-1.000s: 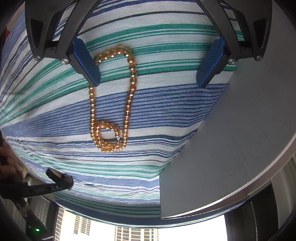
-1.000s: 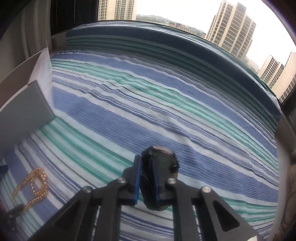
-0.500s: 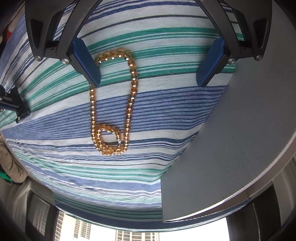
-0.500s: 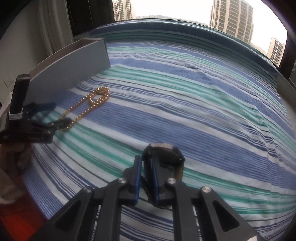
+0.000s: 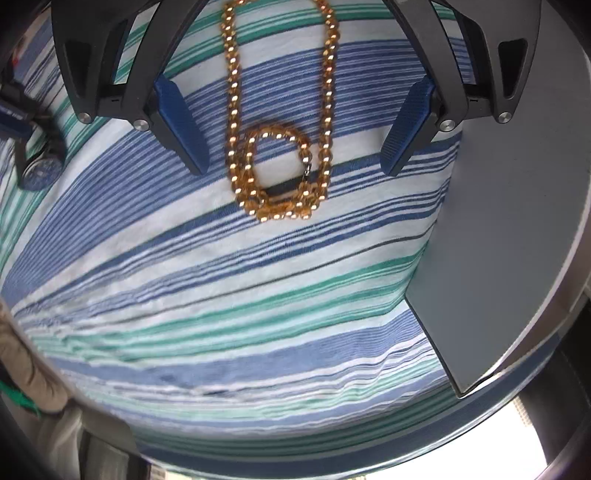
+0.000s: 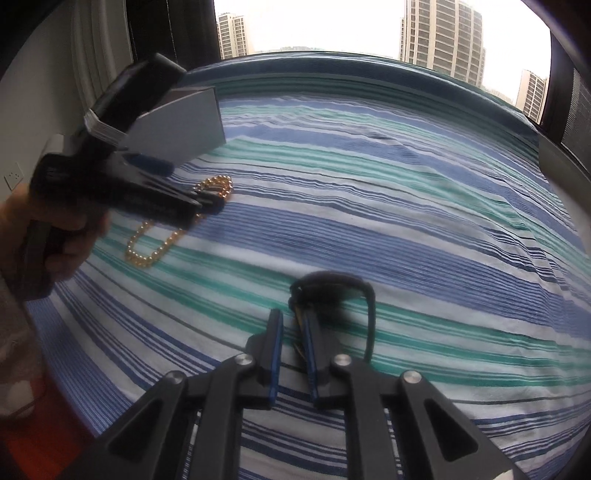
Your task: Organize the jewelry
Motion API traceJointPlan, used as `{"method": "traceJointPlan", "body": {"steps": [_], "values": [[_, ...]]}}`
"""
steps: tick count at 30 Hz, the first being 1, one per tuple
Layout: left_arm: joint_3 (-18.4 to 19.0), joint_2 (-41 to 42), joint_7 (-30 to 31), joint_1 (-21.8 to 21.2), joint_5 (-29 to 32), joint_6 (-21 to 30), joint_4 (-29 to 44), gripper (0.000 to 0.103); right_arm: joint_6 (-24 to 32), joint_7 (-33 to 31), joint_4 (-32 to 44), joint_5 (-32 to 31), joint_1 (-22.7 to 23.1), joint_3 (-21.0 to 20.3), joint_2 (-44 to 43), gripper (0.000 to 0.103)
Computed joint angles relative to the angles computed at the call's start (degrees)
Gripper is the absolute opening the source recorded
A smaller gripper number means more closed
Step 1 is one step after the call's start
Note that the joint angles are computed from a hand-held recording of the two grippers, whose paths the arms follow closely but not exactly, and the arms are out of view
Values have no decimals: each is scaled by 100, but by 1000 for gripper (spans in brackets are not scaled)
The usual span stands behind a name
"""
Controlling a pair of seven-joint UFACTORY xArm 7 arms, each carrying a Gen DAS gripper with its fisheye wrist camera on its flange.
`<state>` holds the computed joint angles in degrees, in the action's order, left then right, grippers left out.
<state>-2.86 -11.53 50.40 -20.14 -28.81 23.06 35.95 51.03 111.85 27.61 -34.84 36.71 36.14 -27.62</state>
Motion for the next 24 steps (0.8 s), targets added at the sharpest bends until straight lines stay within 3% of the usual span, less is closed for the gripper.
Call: {"method": "traceJointPlan", "body": {"steps": [1, 2, 3, 4, 5, 8, 10, 12, 14, 19, 24], "values": [[-63, 71, -8, 121, -131, 227, 118, 87, 19, 36, -18, 33, 52, 15, -94, 18], [72, 63, -3, 6, -229, 215, 126, 78, 21, 112, -67, 68, 112, 51, -232, 23], [98, 16, 169, -25, -396, 149, 87, 55, 19, 222, -139, 116, 181, 104, -419, 37], [121, -45, 357, -63, -529, 125, 40, 39, 16, 352, -223, 165, 243, 167, -633, 45], [125, -89, 429, -55, -538, 149, 11, 29, 17, 479, -299, 228, 296, 237, -838, 46], [354, -211, 675, -9, -971, 656, 45, 21, 243, 648, -582, 652, 557, 289, -1540, 46], [558, -338, 880, 84, -1400, 1124, 75, 5, 653, 589, -755, 1077, 780, 238, -1940, 46], [729, -434, 997, 271, -1718, 1649, 125, 5, 1052, 424, -926, 1510, 979, 89, -2215, 46], [849, -671, 1109, 492, -1920, 2067, 60, 5, 985, 249, -1164, 1756, 1125, -91, -2482, 46], [1143, -1255, 1192, 944, -2150, 3134, 31, 5, 213, -212, -1468, 1797, 870, -301, -2599, 46], [1415, -1879, 1171, 1230, -2248, 3994, 142, 5, -925, -814, -1352, 1605, 121, -449, -1664, 46]]}}
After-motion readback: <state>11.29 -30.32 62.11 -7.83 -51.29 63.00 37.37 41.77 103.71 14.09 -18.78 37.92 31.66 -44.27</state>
